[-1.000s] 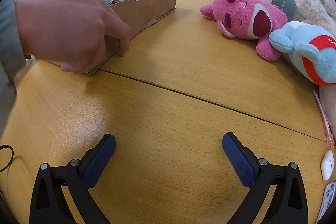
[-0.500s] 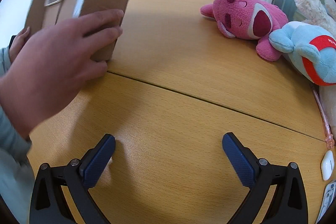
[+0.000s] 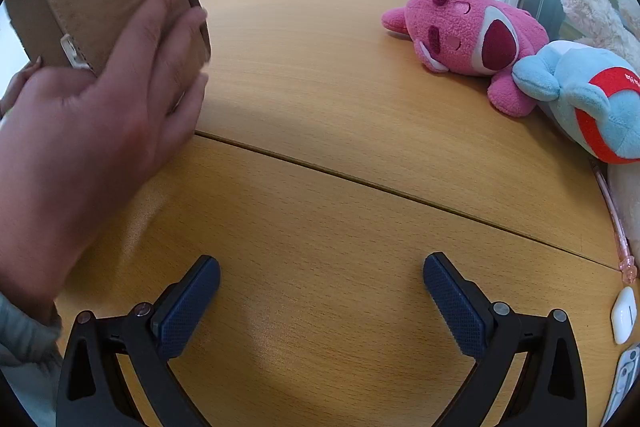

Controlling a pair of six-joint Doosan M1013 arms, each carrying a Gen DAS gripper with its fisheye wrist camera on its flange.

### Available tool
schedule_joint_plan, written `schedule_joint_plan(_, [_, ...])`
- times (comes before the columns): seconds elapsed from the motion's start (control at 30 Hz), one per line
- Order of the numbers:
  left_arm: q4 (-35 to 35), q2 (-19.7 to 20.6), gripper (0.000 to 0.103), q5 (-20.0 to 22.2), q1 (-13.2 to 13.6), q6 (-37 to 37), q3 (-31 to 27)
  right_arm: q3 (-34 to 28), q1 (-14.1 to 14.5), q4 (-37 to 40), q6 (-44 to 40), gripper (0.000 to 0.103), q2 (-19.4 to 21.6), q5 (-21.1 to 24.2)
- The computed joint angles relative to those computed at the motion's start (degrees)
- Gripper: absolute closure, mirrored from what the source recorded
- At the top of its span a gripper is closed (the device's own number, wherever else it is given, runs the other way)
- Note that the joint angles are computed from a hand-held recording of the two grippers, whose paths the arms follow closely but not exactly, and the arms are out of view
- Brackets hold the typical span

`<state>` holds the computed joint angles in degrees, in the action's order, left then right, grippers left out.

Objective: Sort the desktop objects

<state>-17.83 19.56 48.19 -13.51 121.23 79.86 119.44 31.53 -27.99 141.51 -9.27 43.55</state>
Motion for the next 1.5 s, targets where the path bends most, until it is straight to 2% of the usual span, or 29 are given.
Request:
schedule_joint_plan(0.73, [0.3,-0.1,0.0,0.2,-0.2,-0.6,-0.2,1.6,1.1,-1.4,2.4,0.0,-0.1,-0.9])
schedule_joint_plan(0.8, [0.3,-0.1,0.0,0.2,-0.2,-0.6,-0.2,1.0,0.6,-0.7,1.1,0.0,-0.2,-0.5])
schedule_joint_plan(0.87, [0.3,-0.1,0.0,0.1,-0.2,-0.6,-0.2,-2.9,-1.1,2.1,-3.4,0.0,0.1,2.3])
schedule_joint_plan(1.5, [0.5,0.0,0.0,0.1,-0.2,-0.9,-0.3,-3.0,-1.5,2.3,-3.9,0.0,0.2,1.9])
